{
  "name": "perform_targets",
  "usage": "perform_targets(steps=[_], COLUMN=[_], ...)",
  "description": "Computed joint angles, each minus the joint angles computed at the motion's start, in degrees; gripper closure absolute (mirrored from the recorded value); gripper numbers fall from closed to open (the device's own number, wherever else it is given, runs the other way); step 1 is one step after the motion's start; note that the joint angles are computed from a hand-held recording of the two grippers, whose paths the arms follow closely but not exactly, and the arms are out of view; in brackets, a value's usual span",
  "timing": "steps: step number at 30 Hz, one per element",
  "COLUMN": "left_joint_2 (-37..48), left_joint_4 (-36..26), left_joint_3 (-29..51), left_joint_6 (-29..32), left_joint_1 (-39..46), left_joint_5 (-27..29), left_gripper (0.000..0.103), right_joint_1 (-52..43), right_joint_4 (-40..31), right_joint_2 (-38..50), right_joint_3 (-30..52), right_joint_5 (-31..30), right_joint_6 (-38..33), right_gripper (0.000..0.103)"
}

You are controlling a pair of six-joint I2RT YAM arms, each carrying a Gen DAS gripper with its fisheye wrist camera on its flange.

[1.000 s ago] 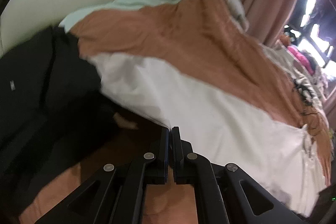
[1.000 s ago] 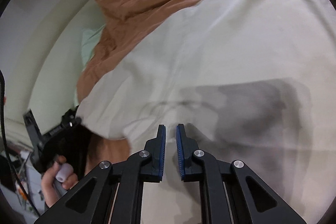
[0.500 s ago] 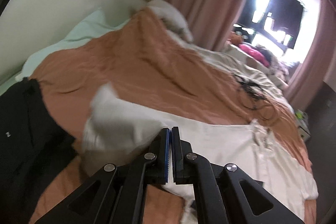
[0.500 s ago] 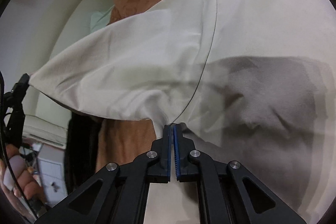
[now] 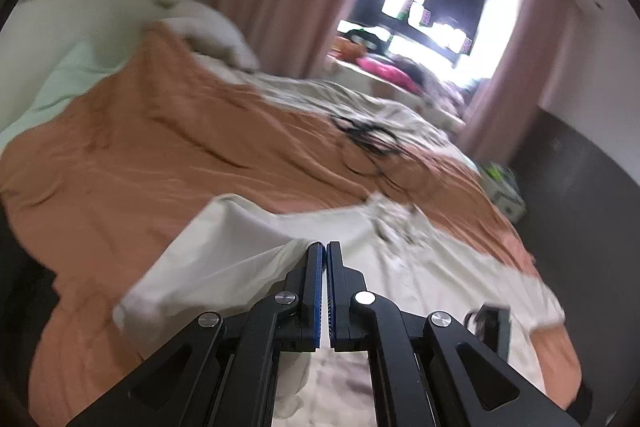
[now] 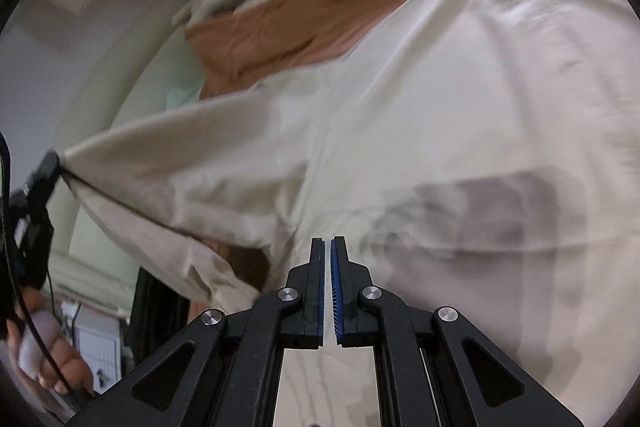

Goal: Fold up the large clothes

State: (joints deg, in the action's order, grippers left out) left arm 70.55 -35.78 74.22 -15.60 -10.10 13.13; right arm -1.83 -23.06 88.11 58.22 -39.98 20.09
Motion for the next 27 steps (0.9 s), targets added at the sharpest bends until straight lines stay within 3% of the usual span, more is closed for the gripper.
perform_targets(steps=[7,13,14,15,16,17,18,27], left_joint_2=[1.5,2.5,2.7,3.0,3.2,3.1,1.9,4.0], left_joint_4=[-1.0,-4.4,-4.9,-5.4,-5.7,-5.1,-3.4,3.8], left_joint_3=[0.4,0.9,0.7,0.6,0.1,-1.3,-4.1,-18.6], left_joint_6=[-0.5,-1.6,-1.7,-1.6,-1.4,-1.7,-2.3,-10.0], left_joint_1=[-11.9,-14.4,-13.9,-13.2,-12.0,-10.9,-9.2,5.8], left_joint_5=[-2.1,-4.6,-5.6,-6.7,-7.9,-9.6,-11.1,-4.2], left_gripper=[0.101,0.100,0.095,0.076,0.062,0.030,0.013,0.012], right_joint_1=[-10.4,-12.3,-12.0,-12.7,-12.9,-13.5,-13.0,-15.8], right_joint_4=[-4.3,-5.5,-5.5,-6.2,-6.6,-6.9,-6.4,-7.1], right_joint_2=[-5.8,-5.0,-4.7,-4.7,-4.5,-4.7,-4.9,-3.7], right_joint_3=[-4.8,-4.4,-4.3,-4.5,-4.4,-4.8,-4.8,-4.1], right_joint_5=[-2.1,-0.9,-0.8,-1.5,-2.0,-2.5,-2.2,-3.3], right_joint_6=[-3.5,-4.9,-4.7,-5.8,-6.2,-7.0,-6.4,-7.8], right_gripper=[0.096,0.096,0.094,0.084,0.067,0.061,0.057,0.057])
